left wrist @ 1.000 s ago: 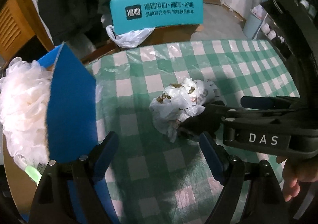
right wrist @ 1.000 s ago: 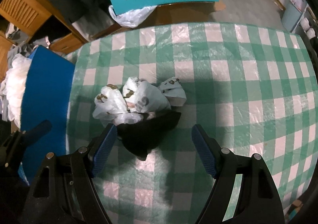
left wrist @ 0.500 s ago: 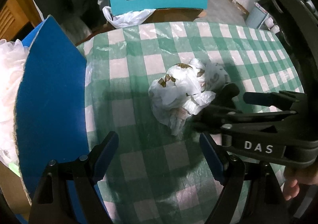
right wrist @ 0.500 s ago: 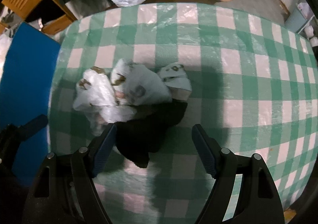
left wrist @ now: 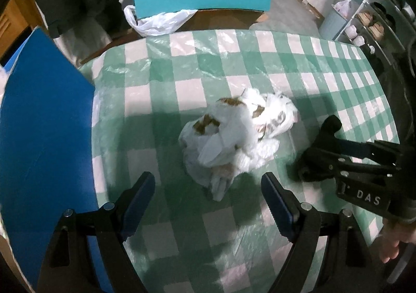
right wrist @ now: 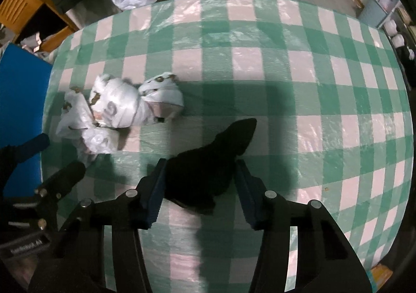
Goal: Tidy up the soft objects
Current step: 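Grasp the black sock with the right gripper while the left gripper approaches the white socks, then close the left gripper on the white socks beside the black sock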
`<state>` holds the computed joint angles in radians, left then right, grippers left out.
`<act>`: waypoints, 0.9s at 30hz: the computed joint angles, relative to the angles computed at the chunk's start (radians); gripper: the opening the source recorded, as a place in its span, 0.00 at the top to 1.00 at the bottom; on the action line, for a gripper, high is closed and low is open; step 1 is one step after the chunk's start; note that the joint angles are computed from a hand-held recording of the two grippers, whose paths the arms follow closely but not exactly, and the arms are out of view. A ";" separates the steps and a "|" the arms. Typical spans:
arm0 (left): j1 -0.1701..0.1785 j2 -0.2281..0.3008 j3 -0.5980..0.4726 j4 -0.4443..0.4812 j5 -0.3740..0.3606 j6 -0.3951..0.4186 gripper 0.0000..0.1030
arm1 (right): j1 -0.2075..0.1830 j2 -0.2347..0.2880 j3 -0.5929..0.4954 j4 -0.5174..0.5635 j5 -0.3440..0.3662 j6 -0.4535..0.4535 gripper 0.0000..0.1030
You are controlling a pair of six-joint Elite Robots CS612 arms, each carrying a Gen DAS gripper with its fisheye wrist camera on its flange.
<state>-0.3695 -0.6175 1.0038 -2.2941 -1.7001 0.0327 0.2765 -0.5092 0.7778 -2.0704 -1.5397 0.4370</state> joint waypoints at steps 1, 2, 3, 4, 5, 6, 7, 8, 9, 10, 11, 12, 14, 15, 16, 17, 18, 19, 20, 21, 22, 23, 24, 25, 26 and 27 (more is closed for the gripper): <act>0.000 0.004 -0.008 0.000 -0.004 0.002 0.17 | 0.001 -0.001 0.002 -0.003 -0.009 0.000 0.54; 0.000 0.007 -0.013 0.001 -0.006 0.001 0.17 | 0.004 -0.001 0.002 -0.004 -0.018 -0.001 0.55; 0.000 0.010 -0.018 0.003 -0.009 -0.001 0.17 | 0.004 -0.005 0.009 -0.009 -0.031 -0.006 0.56; 0.000 0.013 -0.023 0.004 -0.015 -0.004 0.17 | 0.004 -0.011 0.018 -0.017 -0.038 -0.007 0.57; 0.001 0.017 -0.031 0.005 -0.022 -0.009 0.17 | 0.003 -0.021 0.038 -0.034 -0.045 -0.004 0.57; 0.001 0.020 -0.039 0.005 -0.030 -0.012 0.17 | 0.003 -0.024 0.043 -0.040 -0.047 -0.001 0.57; 0.001 0.025 -0.048 0.004 -0.040 -0.016 0.17 | 0.001 -0.030 0.052 -0.047 -0.045 -0.001 0.57; 0.001 0.030 -0.057 0.005 -0.050 -0.016 0.16 | 0.000 -0.036 0.062 -0.058 -0.043 0.003 0.57; 0.001 0.034 -0.066 0.006 -0.059 -0.014 0.16 | -0.002 -0.045 0.077 -0.070 -0.041 0.007 0.57; 0.001 0.036 -0.071 0.008 -0.065 -0.010 0.16 | -0.003 -0.049 0.083 -0.076 -0.038 0.010 0.57; -0.001 0.041 -0.080 0.012 -0.069 0.001 0.14 | -0.004 -0.049 0.083 -0.079 -0.037 0.016 0.57; -0.003 0.046 -0.089 0.016 -0.066 0.016 0.14 | -0.004 -0.056 0.092 -0.086 -0.036 0.021 0.57; -0.008 0.052 -0.099 0.019 -0.054 0.041 0.14 | -0.006 -0.069 0.113 -0.101 -0.032 0.032 0.57; -0.011 0.056 -0.104 0.020 -0.044 0.052 0.14 | -0.007 -0.076 0.125 -0.112 -0.028 0.037 0.57; -0.013 0.057 -0.105 0.019 -0.036 0.058 0.14 | -0.007 -0.079 0.129 -0.118 -0.027 0.040 0.57; -0.016 0.062 -0.109 0.022 -0.028 0.068 0.14 | -0.008 -0.084 0.138 -0.126 -0.025 0.043 0.57; -0.017 0.066 -0.115 0.027 -0.026 0.075 0.14 | -0.007 -0.087 0.141 -0.131 -0.023 0.045 0.57; -0.019 0.071 -0.121 0.035 -0.026 0.081 0.14 | -0.007 -0.084 0.136 -0.131 -0.022 0.046 0.57; -0.020 0.075 -0.126 0.042 -0.024 0.086 0.14 | -0.008 -0.087 0.141 -0.137 -0.020 0.049 0.57; -0.022 0.078 -0.130 0.046 -0.021 0.091 0.14 | -0.008 -0.089 0.143 -0.141 -0.019 0.051 0.57; -0.024 0.082 -0.135 0.049 -0.017 0.095 0.14 | -0.008 -0.086 0.137 -0.140 -0.018 0.052 0.57; -0.027 0.087 -0.142 0.053 -0.011 0.100 0.14 | -0.009 -0.089 0.140 -0.144 -0.017 0.052 0.57; -0.029 0.092 -0.148 0.057 -0.009 0.106 0.14 | -0.009 -0.091 0.142 -0.146 -0.017 0.052 0.57; -0.030 0.094 -0.150 0.056 -0.008 0.110 0.14 | -0.009 -0.091 0.142 -0.148 -0.016 0.052 0.57; -0.031 0.095 -0.149 0.051 -0.006 0.114 0.16 | -0.009 -0.090 0.140 -0.148 -0.016 0.051 0.57; -0.033 0.094 -0.145 0.042 -0.001 0.117 0.18 | -0.009 -0.092 0.144 -0.150 -0.016 0.051 0.57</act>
<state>-0.4025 -0.5231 0.8584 -2.2523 -1.7009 0.1494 0.2679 -0.6012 0.9213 -2.2208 -1.5553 0.4877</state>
